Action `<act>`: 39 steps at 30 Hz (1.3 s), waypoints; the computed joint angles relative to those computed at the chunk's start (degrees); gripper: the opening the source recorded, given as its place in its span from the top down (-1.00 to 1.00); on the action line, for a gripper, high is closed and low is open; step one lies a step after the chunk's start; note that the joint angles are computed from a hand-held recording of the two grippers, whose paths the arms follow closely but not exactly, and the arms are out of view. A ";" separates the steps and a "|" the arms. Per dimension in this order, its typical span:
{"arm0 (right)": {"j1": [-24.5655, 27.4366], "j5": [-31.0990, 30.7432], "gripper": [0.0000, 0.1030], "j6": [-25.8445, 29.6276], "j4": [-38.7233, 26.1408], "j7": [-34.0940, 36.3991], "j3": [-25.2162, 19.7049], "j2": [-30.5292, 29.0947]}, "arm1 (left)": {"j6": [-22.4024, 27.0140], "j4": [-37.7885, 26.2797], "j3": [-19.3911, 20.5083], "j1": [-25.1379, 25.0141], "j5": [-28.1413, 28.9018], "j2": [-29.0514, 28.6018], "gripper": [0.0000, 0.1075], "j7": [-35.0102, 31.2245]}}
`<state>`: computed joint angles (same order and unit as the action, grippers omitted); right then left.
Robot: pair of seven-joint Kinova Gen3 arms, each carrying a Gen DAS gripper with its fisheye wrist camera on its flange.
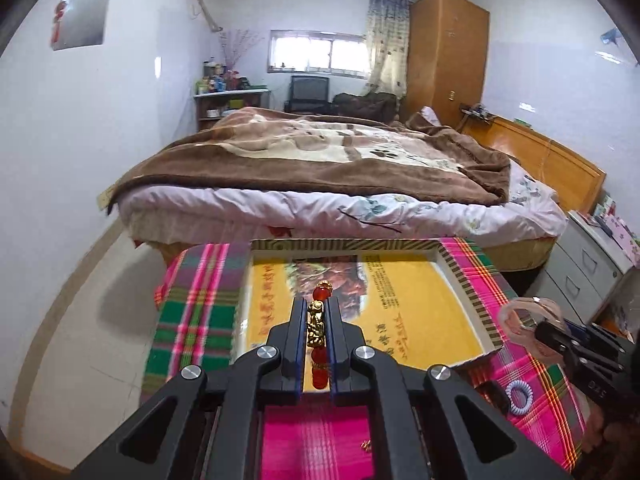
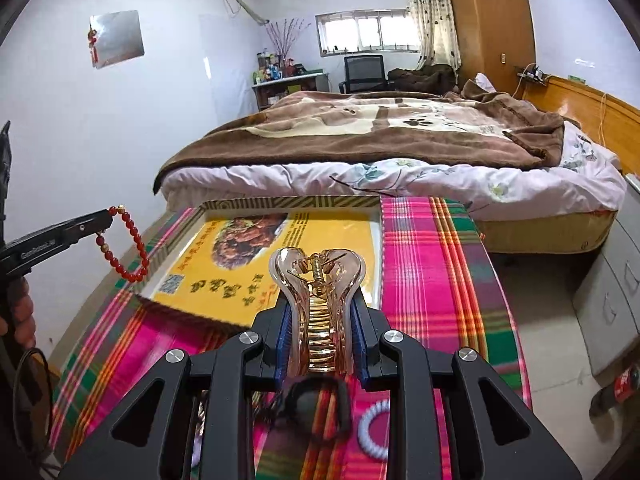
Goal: Organize jewelry
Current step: 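Carry the claw clip and red bracelet with both grippers into the yellow tray, then open both grippers to release the claw clip and red bracelet in the tray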
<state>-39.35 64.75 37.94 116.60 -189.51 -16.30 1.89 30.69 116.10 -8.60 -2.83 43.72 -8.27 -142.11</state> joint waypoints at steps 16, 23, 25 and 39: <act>1.32 -12.23 0.49 -6.36 -9.18 17.42 8.86 11.23 | 3.41 -8.69 9.38 -5.50 0.47 16.62 0.84 1.37; 0.22 -17.36 0.49 -6.90 -11.30 23.42 12.07 13.84 | -0.43 -10.42 11.10 -5.38 -8.19 19.95 0.84 9.38; -0.35 -17.67 0.49 -6.73 -11.72 23.97 12.91 14.33 | -1.06 -10.87 11.35 -5.53 -10.61 20.69 0.84 11.67; -1.85 -21.14 0.49 -5.63 -14.23 27.69 15.44 16.94 | -0.49 -12.70 13.17 -7.49 -19.00 23.98 0.84 20.43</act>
<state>-41.21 43.61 32.31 102.37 -161.82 -0.86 18.84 30.20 103.40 4.58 -10.32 24.72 15.71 -121.67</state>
